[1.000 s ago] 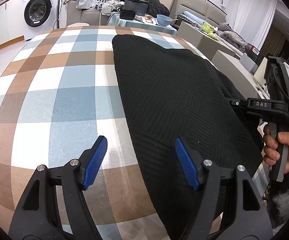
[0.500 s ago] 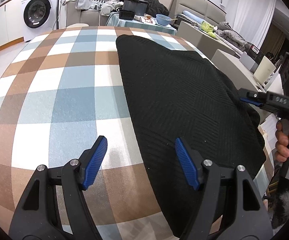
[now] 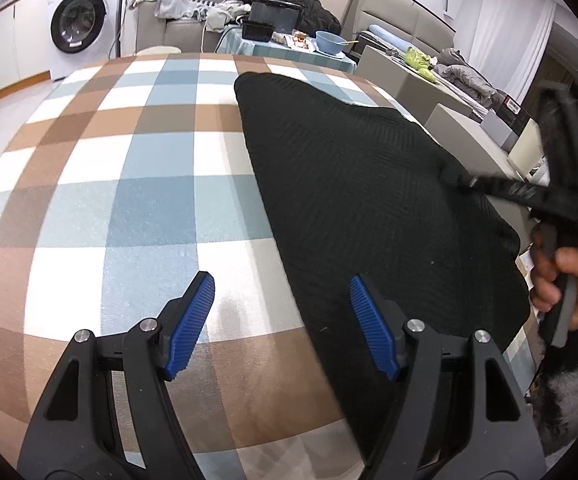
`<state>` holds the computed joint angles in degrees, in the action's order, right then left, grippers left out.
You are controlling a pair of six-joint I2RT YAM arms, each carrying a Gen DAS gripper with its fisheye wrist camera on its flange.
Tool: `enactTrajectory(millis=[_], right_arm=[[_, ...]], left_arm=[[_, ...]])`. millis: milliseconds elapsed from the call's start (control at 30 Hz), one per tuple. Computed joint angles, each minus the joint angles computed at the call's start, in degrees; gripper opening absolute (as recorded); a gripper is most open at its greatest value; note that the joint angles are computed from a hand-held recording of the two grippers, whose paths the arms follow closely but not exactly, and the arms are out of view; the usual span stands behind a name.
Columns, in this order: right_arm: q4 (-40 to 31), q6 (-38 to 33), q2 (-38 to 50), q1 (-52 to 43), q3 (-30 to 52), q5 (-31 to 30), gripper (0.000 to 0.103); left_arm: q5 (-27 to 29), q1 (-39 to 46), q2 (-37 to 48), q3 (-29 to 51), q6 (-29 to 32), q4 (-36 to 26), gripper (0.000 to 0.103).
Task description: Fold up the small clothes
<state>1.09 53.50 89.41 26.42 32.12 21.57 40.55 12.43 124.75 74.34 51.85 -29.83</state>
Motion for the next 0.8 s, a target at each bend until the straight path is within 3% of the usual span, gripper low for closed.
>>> enactTrajectory(millis=[67, 200, 333, 400, 467, 567, 633, 700, 800], right_arm=[[1.73, 2.57, 2.33, -1.57, -0.85, -3.98, 0.015], [10.75, 7.39, -5.31, 1.61, -11.21, -9.03, 0.039], [10.41, 13.50, -10.23, 12.06, -15.69, -6.24, 0.035], [8.03, 16.90, -9.47, 18.38, -14.81, -2.36, 0.013], [5.81, 17.87, -9.59, 22.85, -13.63, 1.62, 0.008], [1.06, 19.23, -8.94, 23.84, -11.83, 1.81, 0.008], [-1.45, 19.64, -8.66, 23.11, -11.27, 0.44, 0.013], [-3.43, 20.45, -12.38, 24.11, -12.37, 3.54, 0.020], [-6.08, 18.88, -17.05, 19.51, -14.29, 4.29, 0.022]], left_arm=[[-0.47, -0.23, 0.07, 0.08, -0.26, -0.03, 0.068], [0.24, 0.11, -0.61, -0.66, 2.61, -1.78, 0.068], [1.03, 0.57, 0.32, 0.60, 8.43, -9.03, 0.068], [1.96, 1.12, 0.39, 0.60, 12.71, -12.94, 0.068], [1.36, 1.45, -1.46, -2.56, 15.75, -12.32, 0.069], [-0.98, 1.69, -4.64, -8.22, 18.95, -7.35, 0.070], [-2.62, 2.09, -5.80, -10.52, 20.87, -5.27, 0.070], [-2.91, 2.57, -5.93, -10.83, 21.90, -5.18, 0.070], [-1.83, 2.84, -4.42, -8.07, 20.10, -8.24, 0.070]])
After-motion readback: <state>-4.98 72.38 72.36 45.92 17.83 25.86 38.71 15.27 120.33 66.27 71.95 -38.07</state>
